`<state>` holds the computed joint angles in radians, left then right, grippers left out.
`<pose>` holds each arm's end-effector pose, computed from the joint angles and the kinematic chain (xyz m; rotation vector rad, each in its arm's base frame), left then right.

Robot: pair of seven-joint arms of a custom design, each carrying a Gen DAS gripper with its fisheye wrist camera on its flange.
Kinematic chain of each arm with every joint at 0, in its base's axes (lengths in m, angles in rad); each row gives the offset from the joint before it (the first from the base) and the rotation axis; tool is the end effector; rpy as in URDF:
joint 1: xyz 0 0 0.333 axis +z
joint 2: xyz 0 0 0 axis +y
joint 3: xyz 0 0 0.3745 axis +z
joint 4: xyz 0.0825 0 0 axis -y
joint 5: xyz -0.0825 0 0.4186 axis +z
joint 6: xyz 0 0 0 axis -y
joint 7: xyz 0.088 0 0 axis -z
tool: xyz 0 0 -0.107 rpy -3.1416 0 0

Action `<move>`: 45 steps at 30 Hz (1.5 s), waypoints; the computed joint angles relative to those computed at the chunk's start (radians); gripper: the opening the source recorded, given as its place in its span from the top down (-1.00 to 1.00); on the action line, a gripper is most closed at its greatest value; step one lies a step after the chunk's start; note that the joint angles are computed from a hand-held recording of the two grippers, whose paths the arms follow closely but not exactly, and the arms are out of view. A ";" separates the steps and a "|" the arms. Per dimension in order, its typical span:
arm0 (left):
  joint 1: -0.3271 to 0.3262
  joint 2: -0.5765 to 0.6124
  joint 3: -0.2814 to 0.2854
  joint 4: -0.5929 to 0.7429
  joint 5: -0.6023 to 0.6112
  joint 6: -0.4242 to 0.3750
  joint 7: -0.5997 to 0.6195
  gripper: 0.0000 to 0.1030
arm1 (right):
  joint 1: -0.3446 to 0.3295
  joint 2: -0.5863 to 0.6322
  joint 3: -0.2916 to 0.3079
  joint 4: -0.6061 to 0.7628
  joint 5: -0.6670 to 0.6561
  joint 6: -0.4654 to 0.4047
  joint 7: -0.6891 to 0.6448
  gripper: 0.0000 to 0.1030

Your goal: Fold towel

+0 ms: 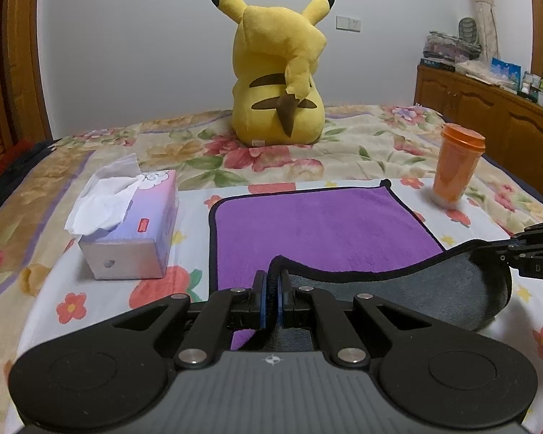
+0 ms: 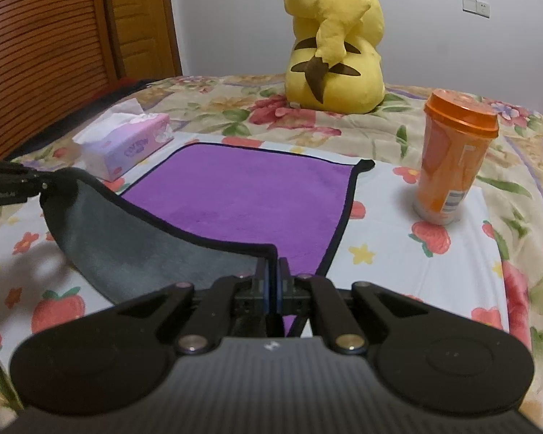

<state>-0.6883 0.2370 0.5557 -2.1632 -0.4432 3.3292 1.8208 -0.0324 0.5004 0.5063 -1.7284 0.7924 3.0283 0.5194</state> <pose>0.6367 -0.0615 0.4511 -1.6463 1.6162 -0.8284 0.7193 0.2364 0.4276 -1.9854 1.0365 -0.4263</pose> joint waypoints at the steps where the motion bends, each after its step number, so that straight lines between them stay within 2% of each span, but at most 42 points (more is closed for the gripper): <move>1: 0.009 0.006 -0.007 0.006 0.003 0.000 -0.001 0.83 | 0.004 0.004 -0.005 0.005 -0.005 0.000 0.003 0.91; 11: 0.100 0.055 -0.069 0.052 0.086 -0.013 -0.067 0.83 | 0.027 0.048 -0.036 0.055 -0.062 -0.023 0.066 0.91; 13: 0.108 0.060 -0.074 0.056 0.101 -0.009 -0.082 0.83 | 0.021 0.060 -0.025 0.065 -0.069 -0.017 0.062 0.91; 15: 0.141 0.068 -0.102 0.071 0.119 -0.014 -0.095 0.84 | 0.013 0.073 -0.013 0.081 -0.077 -0.016 0.060 0.92; 20: 0.167 0.088 -0.112 0.106 0.149 -0.010 -0.137 0.84 | -0.016 0.109 0.028 0.126 -0.085 -0.009 0.039 0.92; 22: 0.198 0.088 -0.140 0.116 0.161 -0.008 -0.151 0.83 | -0.019 0.122 0.036 0.142 -0.094 0.000 0.036 0.92; 26: 0.207 0.097 -0.145 0.137 0.173 0.003 -0.157 0.83 | -0.014 0.140 0.037 0.173 -0.121 0.000 0.056 0.92; 29: 0.240 0.102 -0.176 0.156 0.175 0.004 -0.165 0.84 | -0.008 0.151 0.033 0.192 -0.144 0.002 0.070 0.92; 35: 0.270 0.127 -0.199 0.202 0.178 0.013 -0.179 0.84 | -0.004 0.179 0.044 0.234 -0.201 0.016 0.083 0.92; 38: 0.269 0.146 -0.194 0.231 0.176 0.011 -0.181 0.83 | -0.014 0.204 0.073 0.251 -0.226 0.065 0.083 0.92; 41: 0.274 0.169 -0.190 0.267 0.183 0.001 -0.184 0.84 | 0.014 0.233 0.051 0.294 -0.278 0.079 0.124 0.92; 45: 0.289 0.199 -0.188 0.314 0.216 -0.003 -0.191 0.83 | 0.027 0.270 0.050 0.353 -0.343 0.085 0.158 0.92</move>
<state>-0.3998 0.4355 0.3673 -1.8487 -0.2277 3.3258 1.6298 -0.0054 0.7705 0.5558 -1.3755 0.4490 3.1128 0.6771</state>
